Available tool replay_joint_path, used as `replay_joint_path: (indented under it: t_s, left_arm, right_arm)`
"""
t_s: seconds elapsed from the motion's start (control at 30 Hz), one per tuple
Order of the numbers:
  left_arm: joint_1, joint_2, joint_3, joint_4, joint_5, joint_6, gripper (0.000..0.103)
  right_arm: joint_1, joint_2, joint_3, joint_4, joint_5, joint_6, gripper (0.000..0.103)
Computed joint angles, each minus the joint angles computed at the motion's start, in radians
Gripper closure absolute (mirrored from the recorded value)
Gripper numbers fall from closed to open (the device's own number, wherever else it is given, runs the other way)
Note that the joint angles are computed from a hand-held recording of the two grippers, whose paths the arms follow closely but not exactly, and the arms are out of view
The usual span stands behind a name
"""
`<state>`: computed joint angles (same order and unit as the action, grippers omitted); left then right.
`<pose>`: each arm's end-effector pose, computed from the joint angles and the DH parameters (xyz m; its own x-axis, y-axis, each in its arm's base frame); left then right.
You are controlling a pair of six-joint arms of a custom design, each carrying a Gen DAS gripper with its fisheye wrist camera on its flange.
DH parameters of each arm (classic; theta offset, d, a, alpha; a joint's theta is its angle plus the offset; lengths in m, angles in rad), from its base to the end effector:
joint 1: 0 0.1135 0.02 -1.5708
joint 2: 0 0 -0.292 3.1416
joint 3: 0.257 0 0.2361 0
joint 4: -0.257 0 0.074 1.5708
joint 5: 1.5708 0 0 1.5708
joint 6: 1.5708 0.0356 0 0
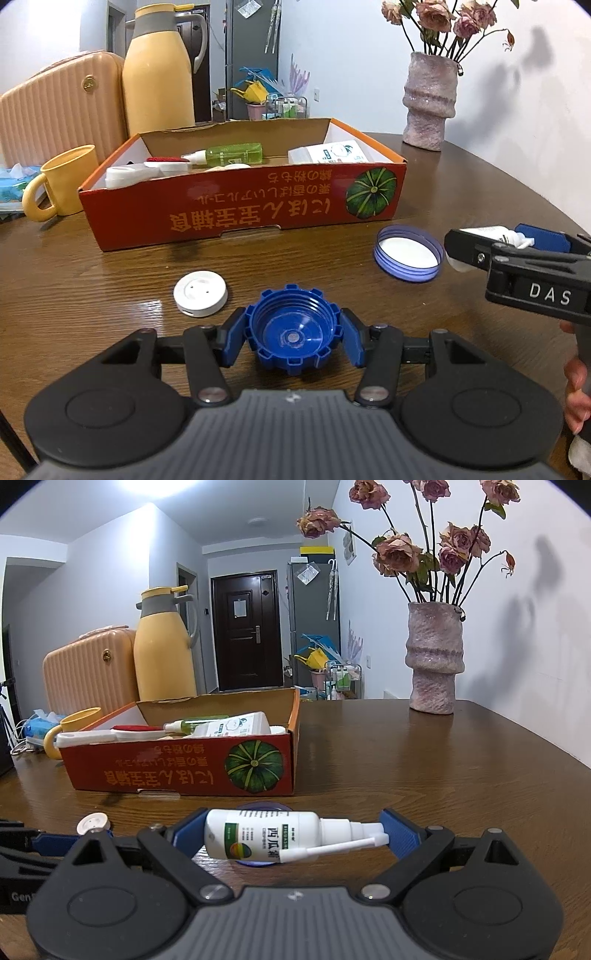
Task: Organize rigid objects
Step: 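Grasp the blue ribbed bottle cap with the left tool while the right tool holds the tube, then carry the ointment tube and blue cap over the box with both tools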
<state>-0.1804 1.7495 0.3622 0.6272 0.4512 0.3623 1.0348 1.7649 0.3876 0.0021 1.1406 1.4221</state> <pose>0.2426 -0.0600 0.1142 -0.4664 0.4093 -0.7842 0.6820 0.7310 -0.0241 0.1281 0.1523 0.1003 -0.3396 0.2359 -0.9105 0.4557 0.8881 0.0601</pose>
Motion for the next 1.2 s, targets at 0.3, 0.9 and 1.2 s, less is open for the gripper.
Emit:
replay_joint_path:
  t_s: [0.3,0.9,1.2]
  left_arm:
    - [0.068,-0.041,-0.019,0.015,0.047,-0.005,0.049]
    - [0.181,-0.101,0.069,-0.053,0.142,-0.042,0.049]
    - [0.17,-0.099,0.148,-0.058,0.141,-0.126,0.049]
  right_arm:
    - [0.021,0.014,0.039,-0.037,0.012,0.014,0.006]
    - [-0.021,0.001,0.13,0.075,0.045,-0.23,0.006]
    - [-0.09,0.002,0.156,0.255,0.046,-0.46,0.006]
